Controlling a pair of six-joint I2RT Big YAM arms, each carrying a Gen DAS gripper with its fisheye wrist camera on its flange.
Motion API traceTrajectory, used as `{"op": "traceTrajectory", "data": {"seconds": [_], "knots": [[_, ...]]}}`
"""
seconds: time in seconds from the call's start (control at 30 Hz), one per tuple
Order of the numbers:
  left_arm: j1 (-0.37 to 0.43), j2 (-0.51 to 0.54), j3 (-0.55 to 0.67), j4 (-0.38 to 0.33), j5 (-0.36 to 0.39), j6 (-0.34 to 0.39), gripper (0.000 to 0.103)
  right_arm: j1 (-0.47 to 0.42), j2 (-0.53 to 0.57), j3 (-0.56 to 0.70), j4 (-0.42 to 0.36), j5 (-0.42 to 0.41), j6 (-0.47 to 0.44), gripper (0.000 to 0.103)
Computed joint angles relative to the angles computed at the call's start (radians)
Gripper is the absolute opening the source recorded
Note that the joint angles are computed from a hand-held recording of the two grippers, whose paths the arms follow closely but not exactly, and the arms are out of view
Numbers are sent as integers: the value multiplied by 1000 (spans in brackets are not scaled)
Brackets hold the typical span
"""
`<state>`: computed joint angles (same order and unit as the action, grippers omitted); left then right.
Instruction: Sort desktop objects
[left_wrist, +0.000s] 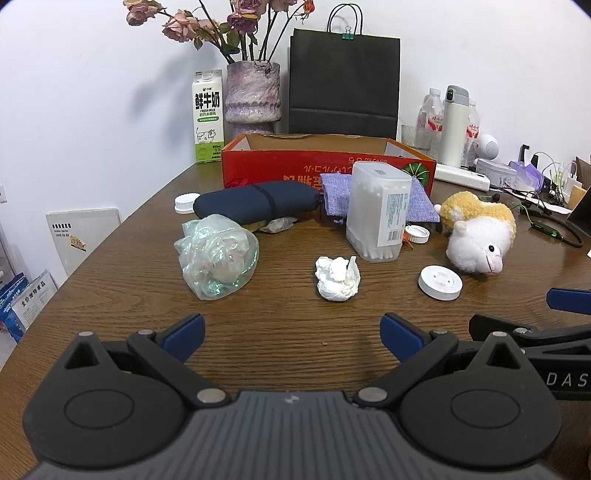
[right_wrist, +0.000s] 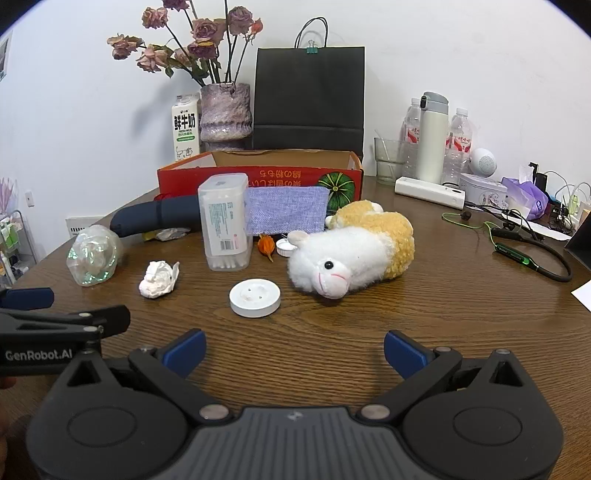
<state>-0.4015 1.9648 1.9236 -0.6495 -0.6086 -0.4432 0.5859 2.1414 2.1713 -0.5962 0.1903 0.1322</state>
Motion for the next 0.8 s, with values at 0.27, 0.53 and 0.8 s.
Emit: {"op": "traceTrajectory", "data": {"seconds": [0.27, 0.53, 0.8], "knots": [[-1, -2, -5, 6, -3, -1, 103, 0, 0, 1, -1, 1, 0, 103], [-1, 1, -2, -2, -5, 0, 103, 1, 1, 0, -1, 1, 0, 103], [0, 0, -3, -1, -4, 0, 103, 1, 0, -1, 0, 1, -3, 103]]}}
